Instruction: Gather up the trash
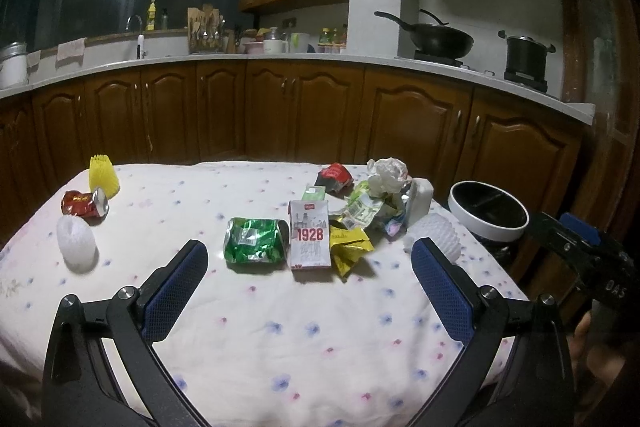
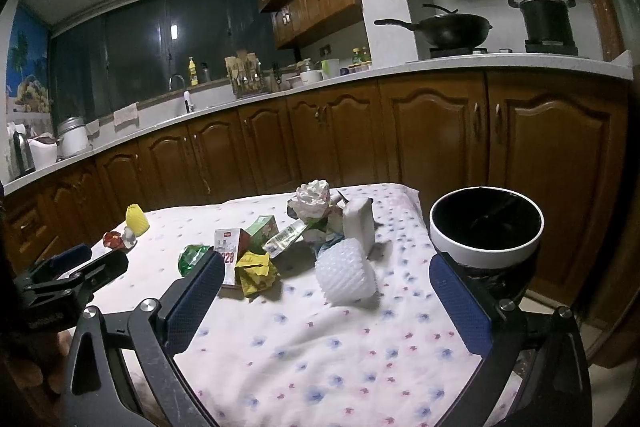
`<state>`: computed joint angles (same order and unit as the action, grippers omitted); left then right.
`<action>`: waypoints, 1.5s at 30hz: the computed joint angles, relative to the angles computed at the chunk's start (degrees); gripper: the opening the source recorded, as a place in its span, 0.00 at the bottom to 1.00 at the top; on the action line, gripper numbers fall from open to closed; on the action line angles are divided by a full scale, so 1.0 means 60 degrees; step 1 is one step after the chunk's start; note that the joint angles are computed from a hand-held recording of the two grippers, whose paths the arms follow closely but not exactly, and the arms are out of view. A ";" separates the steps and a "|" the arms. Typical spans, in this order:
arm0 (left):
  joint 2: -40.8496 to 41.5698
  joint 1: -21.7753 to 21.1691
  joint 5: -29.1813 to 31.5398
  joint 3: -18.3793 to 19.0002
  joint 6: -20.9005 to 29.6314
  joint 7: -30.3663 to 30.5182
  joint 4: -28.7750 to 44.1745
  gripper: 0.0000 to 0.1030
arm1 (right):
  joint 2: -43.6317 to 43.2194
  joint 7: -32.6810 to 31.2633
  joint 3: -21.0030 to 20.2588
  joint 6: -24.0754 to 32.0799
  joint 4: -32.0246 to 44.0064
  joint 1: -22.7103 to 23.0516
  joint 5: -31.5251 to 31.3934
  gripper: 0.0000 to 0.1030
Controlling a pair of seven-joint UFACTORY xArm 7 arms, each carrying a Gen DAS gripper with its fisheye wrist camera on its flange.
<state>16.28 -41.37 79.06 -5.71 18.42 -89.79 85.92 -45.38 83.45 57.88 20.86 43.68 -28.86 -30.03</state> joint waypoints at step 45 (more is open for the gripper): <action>0.0408 -0.0281 -0.1223 0.0277 -0.0049 0.1059 0.0308 1.00 | 0.0124 0.0145 0.0214 -0.0386 -0.0086 -0.0240 0.0224 1.00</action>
